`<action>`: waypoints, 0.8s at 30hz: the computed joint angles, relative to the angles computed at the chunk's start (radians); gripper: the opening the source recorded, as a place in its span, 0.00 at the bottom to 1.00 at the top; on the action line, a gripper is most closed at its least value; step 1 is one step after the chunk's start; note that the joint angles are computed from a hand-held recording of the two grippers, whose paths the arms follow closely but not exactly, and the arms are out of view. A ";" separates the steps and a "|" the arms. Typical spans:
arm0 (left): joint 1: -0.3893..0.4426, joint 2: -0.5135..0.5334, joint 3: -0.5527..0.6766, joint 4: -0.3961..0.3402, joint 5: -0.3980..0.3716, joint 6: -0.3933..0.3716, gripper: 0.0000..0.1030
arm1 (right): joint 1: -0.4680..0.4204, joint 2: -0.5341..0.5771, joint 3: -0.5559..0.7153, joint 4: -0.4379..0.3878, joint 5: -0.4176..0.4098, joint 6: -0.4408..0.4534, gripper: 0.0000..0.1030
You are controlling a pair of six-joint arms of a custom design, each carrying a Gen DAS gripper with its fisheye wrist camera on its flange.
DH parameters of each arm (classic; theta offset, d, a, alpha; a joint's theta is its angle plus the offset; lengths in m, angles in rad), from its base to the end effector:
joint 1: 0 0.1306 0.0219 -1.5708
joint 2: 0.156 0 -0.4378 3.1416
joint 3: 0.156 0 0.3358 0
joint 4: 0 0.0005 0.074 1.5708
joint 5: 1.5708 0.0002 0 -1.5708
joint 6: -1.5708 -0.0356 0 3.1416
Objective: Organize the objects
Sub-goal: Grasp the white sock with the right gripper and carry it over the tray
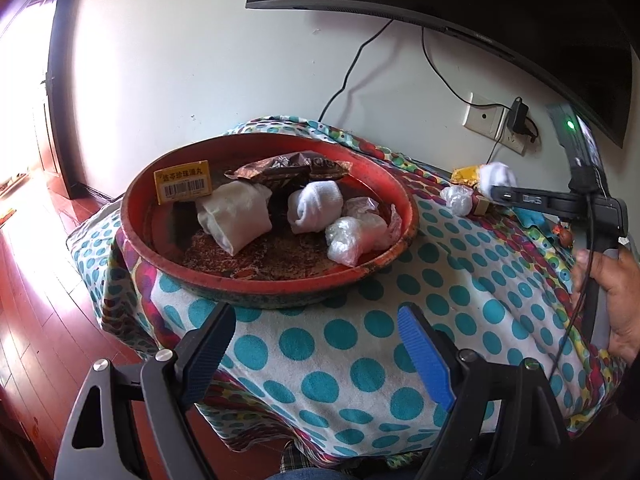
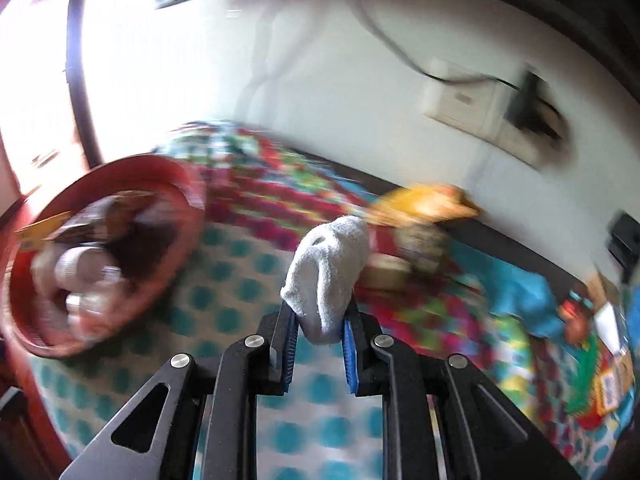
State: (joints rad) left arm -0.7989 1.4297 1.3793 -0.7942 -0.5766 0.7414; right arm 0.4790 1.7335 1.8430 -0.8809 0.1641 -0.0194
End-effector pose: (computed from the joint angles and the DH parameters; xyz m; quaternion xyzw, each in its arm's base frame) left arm 0.3153 -0.2968 0.4737 -0.0752 0.8988 -0.0463 0.4295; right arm 0.5096 0.2575 0.5068 -0.1781 0.9012 0.0225 0.3945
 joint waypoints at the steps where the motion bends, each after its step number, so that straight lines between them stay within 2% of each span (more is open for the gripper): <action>1: 0.003 -0.002 -0.003 0.002 0.002 0.003 0.83 | 0.020 0.009 0.011 0.000 -0.002 0.001 0.18; 11: 0.030 -0.018 -0.015 -0.018 -0.007 0.053 0.83 | 0.175 0.109 0.146 -0.077 -0.057 0.053 0.18; 17: 0.042 -0.024 -0.020 -0.025 -0.019 0.063 0.83 | 0.211 0.176 0.220 -0.125 -0.061 0.065 0.18; 20: 0.046 -0.014 -0.008 -0.059 -0.039 0.070 0.83 | 0.225 0.214 0.267 -0.143 -0.032 0.074 0.18; 24: 0.057 -0.017 -0.015 -0.054 -0.025 0.080 0.83 | 0.224 0.263 0.359 -0.191 -0.040 0.047 0.18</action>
